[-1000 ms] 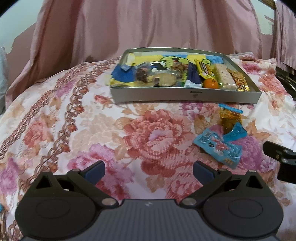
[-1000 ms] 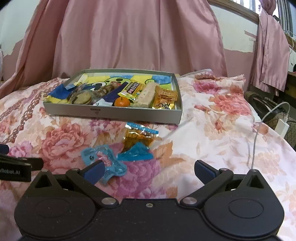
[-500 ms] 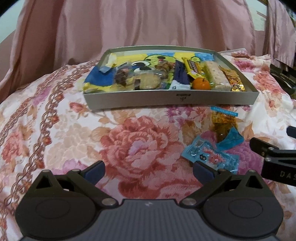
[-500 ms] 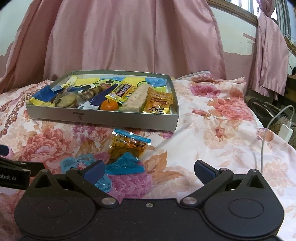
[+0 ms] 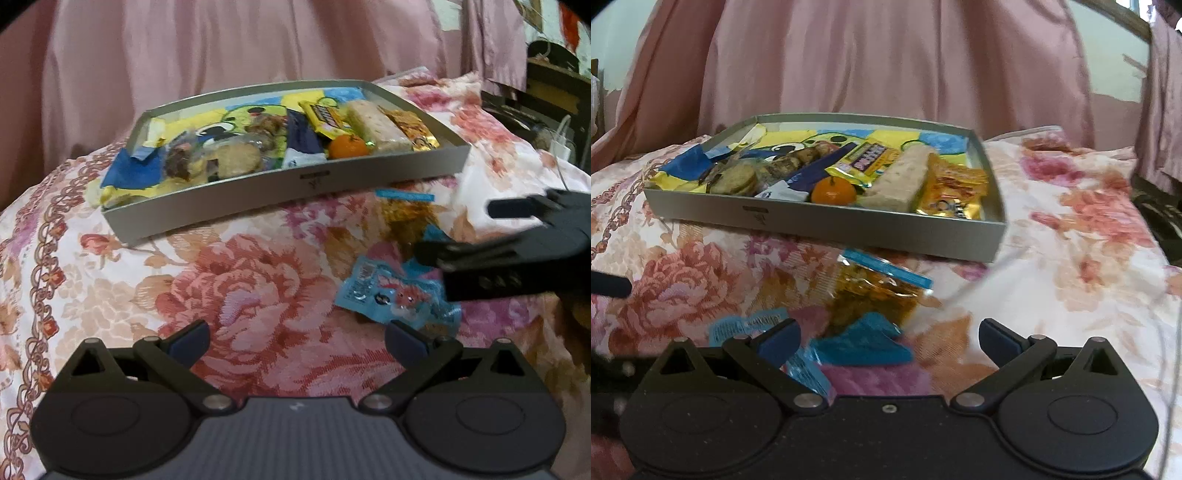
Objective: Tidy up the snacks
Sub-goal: 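Close the left tool on the blue candy pack while the right tool grips the clear brown snack bag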
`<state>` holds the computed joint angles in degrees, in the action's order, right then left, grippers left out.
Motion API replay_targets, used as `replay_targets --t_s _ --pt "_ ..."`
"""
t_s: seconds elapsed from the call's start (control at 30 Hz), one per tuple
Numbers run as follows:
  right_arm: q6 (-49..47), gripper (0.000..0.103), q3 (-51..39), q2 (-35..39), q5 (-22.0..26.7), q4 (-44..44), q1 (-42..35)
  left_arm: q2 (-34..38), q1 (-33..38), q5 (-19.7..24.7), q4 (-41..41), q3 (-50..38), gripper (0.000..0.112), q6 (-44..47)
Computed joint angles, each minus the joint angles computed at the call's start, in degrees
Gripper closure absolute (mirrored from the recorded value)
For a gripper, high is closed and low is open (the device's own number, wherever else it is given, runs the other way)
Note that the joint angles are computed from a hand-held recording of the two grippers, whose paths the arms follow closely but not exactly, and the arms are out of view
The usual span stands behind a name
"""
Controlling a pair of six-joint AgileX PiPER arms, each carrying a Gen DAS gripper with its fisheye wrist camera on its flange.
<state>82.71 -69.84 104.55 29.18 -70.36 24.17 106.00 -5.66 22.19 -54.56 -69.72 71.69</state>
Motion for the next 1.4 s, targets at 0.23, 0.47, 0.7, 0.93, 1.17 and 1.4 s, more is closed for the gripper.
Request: replay_targets --t_s 0.23,0.47,0.7,0.93,1.17,1.4 --pt "-12.48 0.003 -8.08 5.93 -0.87 11.33 -1.42 0.09 0.14 1.49 0.35 0.31 0.01 2.01" --pt "-20.24 0.02 -11.21 8.05 1.24 19.01 -2.93 -0.81 -0.69 2.24 2.26 0.58 0.01 2.17" --pt "-27.53 0.033 -8.85 5.09 0.56 24.24 -5.5 -1.66 -2.94 2.63 3.4 0.52 0.01 1.64" --pt "-49.79 0.033 -5.79 0.23 -0.75 43.48 -10.81 -0.06 -6.38 2.14 5.73 -1.91 0.01 -0.52" --pt "-55.53 0.033 -4.37 -0.8 -2.38 49.18 -12.41 4.39 -10.0 1.67 14.77 -7.19 0.01 -5.18" --pt "-57.68 0.032 -3.93 -0.66 -3.95 51.26 -13.15 9.41 -10.41 6.48 20.61 -14.71 0.01 -12.72"
